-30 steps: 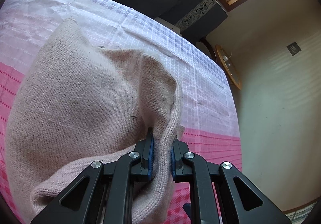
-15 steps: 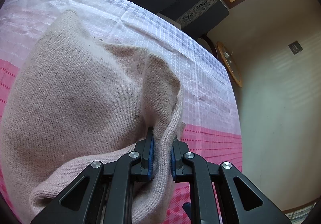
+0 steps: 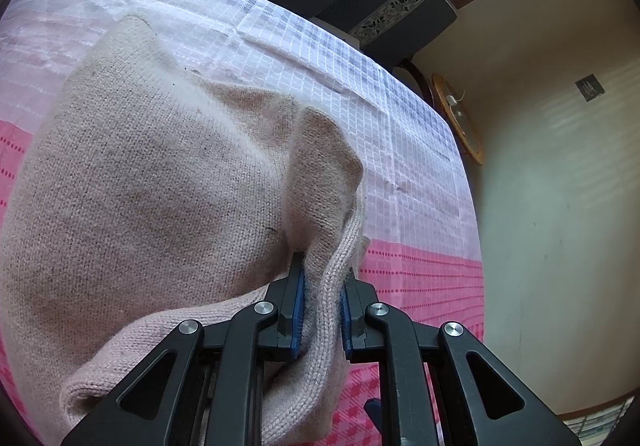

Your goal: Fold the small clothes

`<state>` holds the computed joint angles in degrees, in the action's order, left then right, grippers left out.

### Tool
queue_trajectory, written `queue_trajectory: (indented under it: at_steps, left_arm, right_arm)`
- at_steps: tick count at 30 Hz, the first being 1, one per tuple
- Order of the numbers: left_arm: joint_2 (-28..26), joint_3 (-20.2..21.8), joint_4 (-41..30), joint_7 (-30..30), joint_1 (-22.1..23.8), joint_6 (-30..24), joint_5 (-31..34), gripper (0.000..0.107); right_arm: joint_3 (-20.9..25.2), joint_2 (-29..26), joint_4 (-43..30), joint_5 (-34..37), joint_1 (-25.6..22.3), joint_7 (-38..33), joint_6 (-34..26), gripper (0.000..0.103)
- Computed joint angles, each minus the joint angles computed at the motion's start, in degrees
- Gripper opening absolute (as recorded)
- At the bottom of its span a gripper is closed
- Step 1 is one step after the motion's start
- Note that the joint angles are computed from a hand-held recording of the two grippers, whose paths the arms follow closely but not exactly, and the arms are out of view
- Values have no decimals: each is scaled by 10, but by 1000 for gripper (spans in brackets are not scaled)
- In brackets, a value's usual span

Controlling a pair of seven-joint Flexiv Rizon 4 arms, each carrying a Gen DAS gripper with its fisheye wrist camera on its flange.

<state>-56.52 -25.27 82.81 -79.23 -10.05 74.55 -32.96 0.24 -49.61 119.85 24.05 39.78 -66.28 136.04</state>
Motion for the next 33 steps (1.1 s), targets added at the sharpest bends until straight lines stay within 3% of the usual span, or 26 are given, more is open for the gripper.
queue_trajectory:
  at_steps: [9,17,21,23,26,28,30,33]
  left_arm:
    - [2,-16,4,17,11,-17,-11,20]
    - [12,-67,29,79,37,-24,-46,24]
    - [-3,-204,77,187,128,-41,-133,26]
    - [-10,-276,114,264,176,-21,-179,29]
    - [-19,-378,179,391,249,52,-225,31]
    - [-46,-447,218,442,296,145,-227,37]
    - [-51,-455,243,445,314,206,-211,40]
    - [-38,-418,265,426,326,197,-195,40]
  right_arm:
    - [0,-1,-3,4,2,0,-1,89]
    - [1,-2,-6,5,3,2,0,89]
    - [4,-4,-6,6,2,5,5,89]
    - [2,-5,-9,9,5,5,2,89]
    - [3,-7,-10,13,7,6,11,89]
    - [19,-14,2,-2,-10,14,49,89]
    - [42,-20,13,-42,-41,28,87,89]
    - [99,-34,36,-148,-132,110,157,89]
